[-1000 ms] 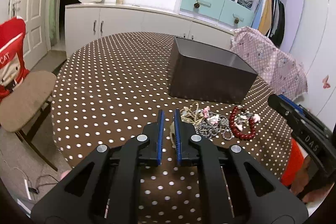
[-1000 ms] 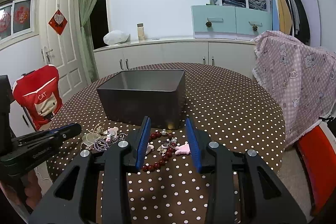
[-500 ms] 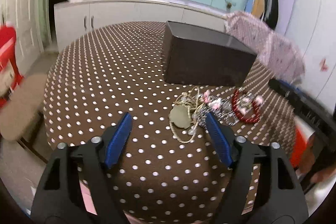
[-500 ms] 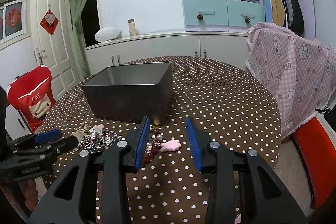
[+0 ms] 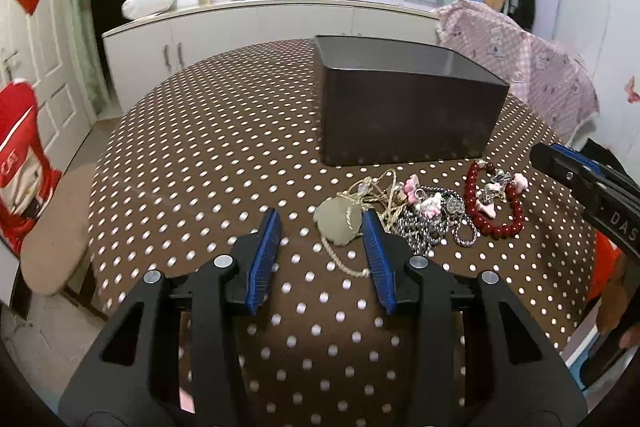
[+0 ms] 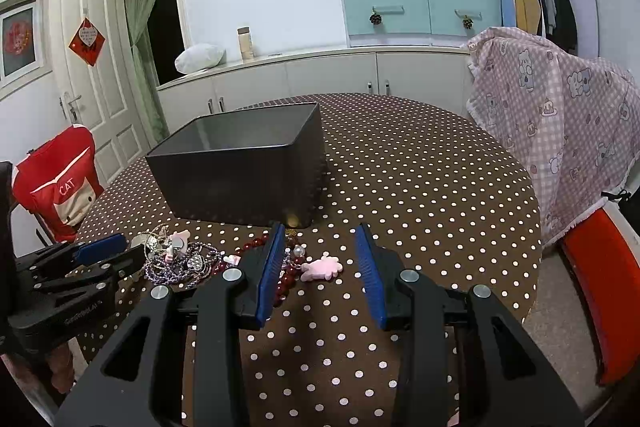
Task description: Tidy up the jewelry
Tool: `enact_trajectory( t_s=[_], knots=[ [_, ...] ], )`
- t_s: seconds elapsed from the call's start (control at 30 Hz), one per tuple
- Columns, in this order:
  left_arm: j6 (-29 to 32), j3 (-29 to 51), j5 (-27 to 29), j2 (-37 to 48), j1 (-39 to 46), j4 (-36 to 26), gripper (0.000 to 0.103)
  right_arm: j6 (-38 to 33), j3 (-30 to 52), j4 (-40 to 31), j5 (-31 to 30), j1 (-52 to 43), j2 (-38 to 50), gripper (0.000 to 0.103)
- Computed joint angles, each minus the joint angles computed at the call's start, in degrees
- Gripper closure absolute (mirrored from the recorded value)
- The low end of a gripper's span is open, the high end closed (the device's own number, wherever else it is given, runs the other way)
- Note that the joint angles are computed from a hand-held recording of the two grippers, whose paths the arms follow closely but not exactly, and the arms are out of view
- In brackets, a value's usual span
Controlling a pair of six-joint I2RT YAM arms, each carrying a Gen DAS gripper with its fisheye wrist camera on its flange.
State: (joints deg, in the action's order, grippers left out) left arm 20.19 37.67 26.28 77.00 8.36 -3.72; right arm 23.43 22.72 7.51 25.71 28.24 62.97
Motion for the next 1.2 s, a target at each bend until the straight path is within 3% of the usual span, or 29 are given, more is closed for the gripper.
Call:
enact_trajectory(
  t_s=[0.1, 0.13, 0.33, 0.63, 0.9, 1.2],
  knots=[
    [0.03, 0.88, 0.23, 1.47, -0.32, 0.96, 0.068, 0.30, 0.31, -0.43, -0.25, -0.16, 0.35, 0.069],
    [0.09, 0.96, 0.15, 1.48, -0.32, 0.93, 0.077, 0.35, 0.34, -0.58, -0.19, -0.12, 0.28, 0.069],
    [-1.13, -0.27, 1.72, 0.80, 0.80, 2.09, 0.078, 0.05, 0.19, -0.77, -0.74, 0.12, -0.93, 0.069],
    [-2.88, -0.77, 7.24, -4.20, 5.56, 0.22, 0.078, -3.44, -1.96, 5.85, -12.09, 1.28, -5.21, 0.069],
    [-3.48, 0.55, 11.38, -2.64, 9.52, -0.75, 0.078, -4.26, 2.92, 9.47, -18.21, 3.45, 5.00, 0.069],
    [-2.85, 1.48, 13.93, 1.38, 12.57, -0.92, 0.077, -6.27, 13.34, 4.06, -18.55, 5.85, 16.79, 0.081]
  ],
)
